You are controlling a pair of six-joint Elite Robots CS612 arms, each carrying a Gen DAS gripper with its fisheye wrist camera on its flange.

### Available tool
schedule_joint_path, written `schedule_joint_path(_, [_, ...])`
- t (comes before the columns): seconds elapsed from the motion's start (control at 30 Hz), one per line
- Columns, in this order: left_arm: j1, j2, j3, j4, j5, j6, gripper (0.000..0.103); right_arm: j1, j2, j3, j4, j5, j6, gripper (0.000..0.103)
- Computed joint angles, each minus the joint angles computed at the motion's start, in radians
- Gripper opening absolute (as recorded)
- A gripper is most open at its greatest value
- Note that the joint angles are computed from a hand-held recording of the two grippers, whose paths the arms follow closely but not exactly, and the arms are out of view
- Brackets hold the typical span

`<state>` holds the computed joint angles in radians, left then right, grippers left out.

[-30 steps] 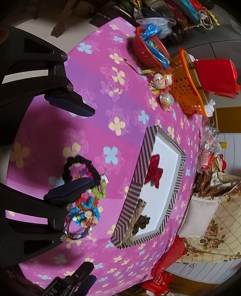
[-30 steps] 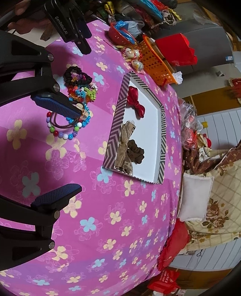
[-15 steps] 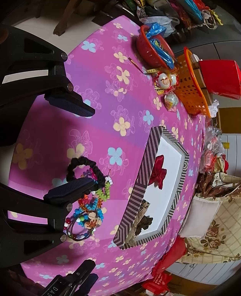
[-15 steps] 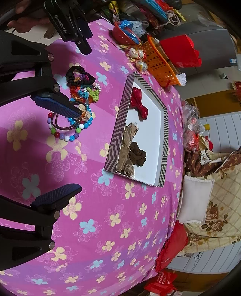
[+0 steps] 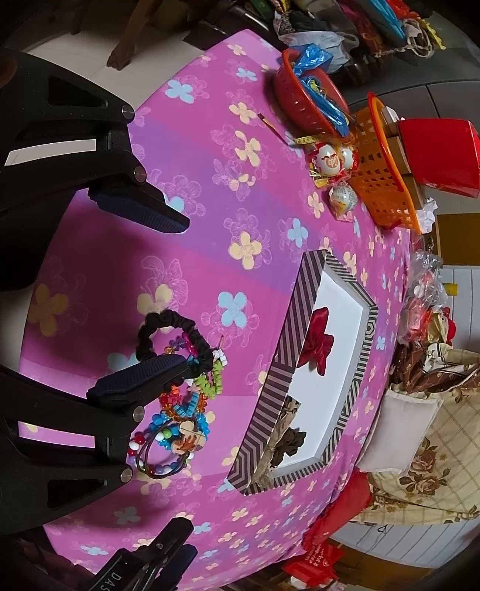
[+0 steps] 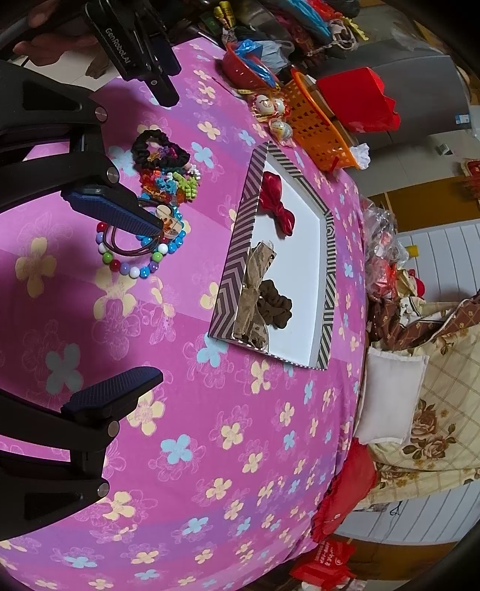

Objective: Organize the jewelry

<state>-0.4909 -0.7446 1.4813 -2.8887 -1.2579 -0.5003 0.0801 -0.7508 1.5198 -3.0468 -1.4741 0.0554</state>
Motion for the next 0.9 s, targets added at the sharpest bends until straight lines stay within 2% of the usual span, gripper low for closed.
schedule_joint_path(0.3, [0.013,-0.002,0.02,-0.019,-0.073,0.058,0.068,-0.01,0.002,0.001,0.02,0.012,0.01,0.071])
schedule_joint_path(0.47, [0.011,0.0,0.024,-0.03,-0.077,0.085,0.068,-0.009,0.004,-0.003,0.028,0.018,0.003,0.071])
schedule_joint_path(0.9, [0.007,0.008,0.011,-0.02,-0.082,0.081,0.068,-0.002,0.009,-0.008,0.037,0.037,-0.035,0.071])
